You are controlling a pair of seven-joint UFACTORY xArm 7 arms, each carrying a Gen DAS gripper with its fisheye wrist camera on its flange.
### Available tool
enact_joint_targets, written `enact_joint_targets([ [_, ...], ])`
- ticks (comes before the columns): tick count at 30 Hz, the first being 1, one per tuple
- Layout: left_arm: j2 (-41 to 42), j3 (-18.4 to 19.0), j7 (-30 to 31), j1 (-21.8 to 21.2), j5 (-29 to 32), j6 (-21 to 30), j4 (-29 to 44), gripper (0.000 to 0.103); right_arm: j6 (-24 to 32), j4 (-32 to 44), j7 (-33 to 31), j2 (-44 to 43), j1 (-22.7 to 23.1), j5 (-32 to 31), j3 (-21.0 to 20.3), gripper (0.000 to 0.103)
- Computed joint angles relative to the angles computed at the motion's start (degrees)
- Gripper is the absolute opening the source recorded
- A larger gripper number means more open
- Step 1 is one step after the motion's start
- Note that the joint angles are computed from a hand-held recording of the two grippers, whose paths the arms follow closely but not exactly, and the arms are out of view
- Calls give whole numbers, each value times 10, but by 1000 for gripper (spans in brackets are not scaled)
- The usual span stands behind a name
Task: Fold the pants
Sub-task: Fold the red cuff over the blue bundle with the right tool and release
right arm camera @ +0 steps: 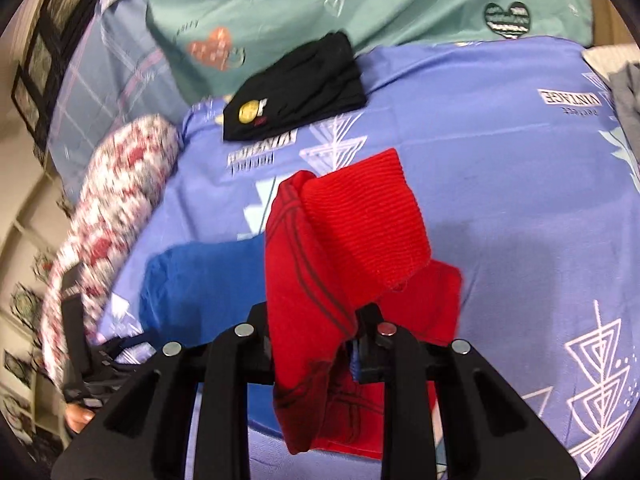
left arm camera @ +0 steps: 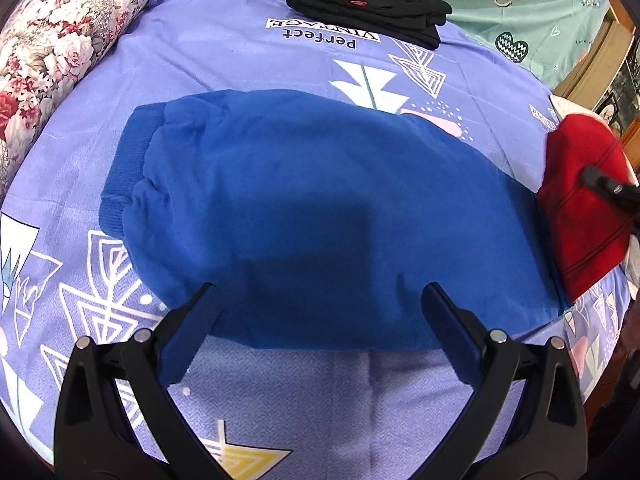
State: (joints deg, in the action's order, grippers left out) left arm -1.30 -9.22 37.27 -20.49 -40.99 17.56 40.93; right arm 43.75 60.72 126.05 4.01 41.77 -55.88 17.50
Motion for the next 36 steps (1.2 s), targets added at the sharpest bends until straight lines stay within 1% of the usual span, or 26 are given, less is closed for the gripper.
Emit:
enact_joint_targets([
  [3, 1, 0, 10, 0, -12, 2, 1, 101, 30, 61, -79, 61, 10, 37, -3, 25],
  [5, 1, 0, 12, 0, -13, 1, 0, 101, 45, 89, -115, 88, 22, 55, -14, 25],
  [7, 0, 0, 18, 0, -20, 2, -1, 101, 47, 103, -136, 104, 32, 69, -25, 25],
  [10, 2, 0, 22, 1, -23, 5, 1, 101, 80, 128, -171, 123, 50, 90, -37, 25],
  [14, 3, -1, 17, 2, -19, 4, 3, 101, 129, 174, -250, 158, 65, 127, -46, 25],
  [17, 3, -1, 19, 2, -20, 7, 3, 101, 136, 206, -297, 189, 72, 154, -55, 27],
  [19, 2, 0, 22, 3, -24, 10, 4, 101, 129, 214, -308, 199, 75, 165, -65, 34],
  [20, 2, 0, 22, 3, -24, 11, 5, 101, 117, 214, -317, 203, 73, 175, -67, 47],
  [21, 3, 0, 20, 4, -23, 13, 6, 101, 103, 214, -324, 206, 71, 182, -69, 52],
  [22, 2, 0, 15, 4, -20, 14, 6, 101, 71, 205, -324, 205, 67, 186, -72, 53],
  [24, 1, 1, 9, 6, -14, 17, 7, 101, 4, 182, -312, 200, 62, 189, -80, 58],
  [26, 0, 1, 1, 7, -8, 18, 8, 101, -42, 164, -291, 191, 64, 184, -90, 60],
  [27, -1, 1, 0, 6, -7, 17, 7, 101, -85, 141, -261, 178, 66, 169, -100, 63],
  [29, -2, 1, -6, 6, 1, 13, 7, 101, -143, 110, -205, 160, 71, 133, -116, 64],
  [30, -2, 1, -10, 5, 5, 11, 6, 101, -155, 104, -190, 155, 71, 124, -118, 64],
  [32, -3, 1, -13, 5, 9, 11, 5, 101, -197, 77, -131, 136, 74, 82, -131, 64],
  [36, -4, 1, -21, 3, 17, 10, 4, 101, -232, 51, -37, 113, 73, 5, -136, 64],
])
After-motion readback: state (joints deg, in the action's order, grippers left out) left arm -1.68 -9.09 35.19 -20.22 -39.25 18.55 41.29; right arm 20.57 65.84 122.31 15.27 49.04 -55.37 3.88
